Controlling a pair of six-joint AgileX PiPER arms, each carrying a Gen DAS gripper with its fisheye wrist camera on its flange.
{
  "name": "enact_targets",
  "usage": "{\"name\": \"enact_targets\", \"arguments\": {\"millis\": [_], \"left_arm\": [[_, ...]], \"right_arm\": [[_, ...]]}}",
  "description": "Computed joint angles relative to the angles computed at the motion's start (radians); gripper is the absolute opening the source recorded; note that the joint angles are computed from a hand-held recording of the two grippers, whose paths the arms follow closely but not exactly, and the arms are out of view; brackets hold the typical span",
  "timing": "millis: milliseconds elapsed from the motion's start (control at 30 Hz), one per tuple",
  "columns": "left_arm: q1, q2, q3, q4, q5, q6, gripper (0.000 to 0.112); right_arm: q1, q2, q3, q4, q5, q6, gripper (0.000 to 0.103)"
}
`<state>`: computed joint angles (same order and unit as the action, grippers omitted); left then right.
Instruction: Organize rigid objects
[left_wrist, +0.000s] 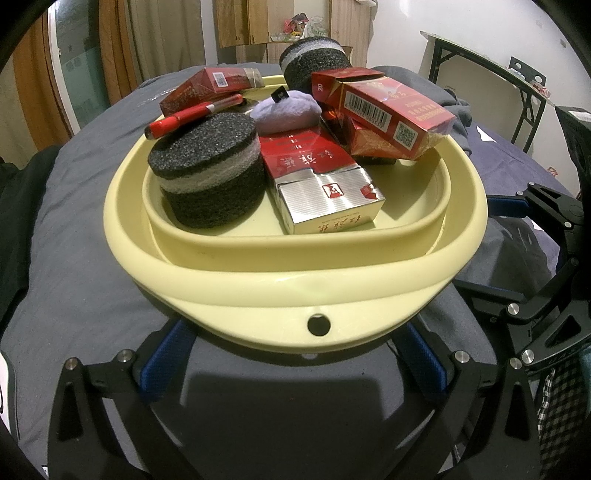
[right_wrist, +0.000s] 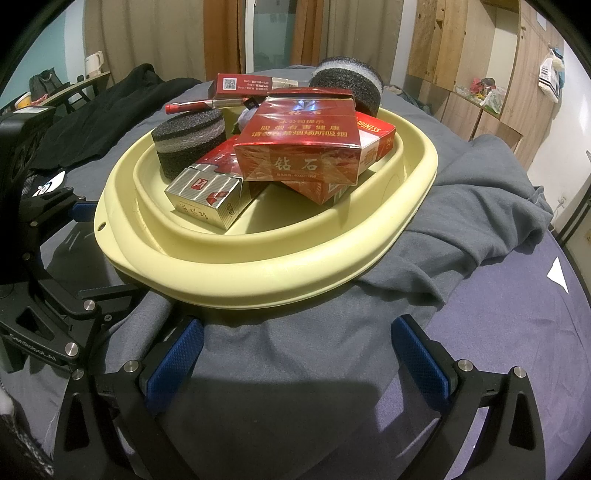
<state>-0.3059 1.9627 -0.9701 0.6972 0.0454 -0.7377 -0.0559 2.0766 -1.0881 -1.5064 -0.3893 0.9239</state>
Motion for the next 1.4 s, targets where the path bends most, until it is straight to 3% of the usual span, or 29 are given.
{"name": "enact_targets", "arguments": {"millis": [1400], "left_arm": [[0.0, 0.0, 0.0, 0.003, 0.0, -0.003, 0.103]], "right_arm": [[0.0, 0.0, 0.001, 0.001, 0.0, -0.001, 0.103]]}}
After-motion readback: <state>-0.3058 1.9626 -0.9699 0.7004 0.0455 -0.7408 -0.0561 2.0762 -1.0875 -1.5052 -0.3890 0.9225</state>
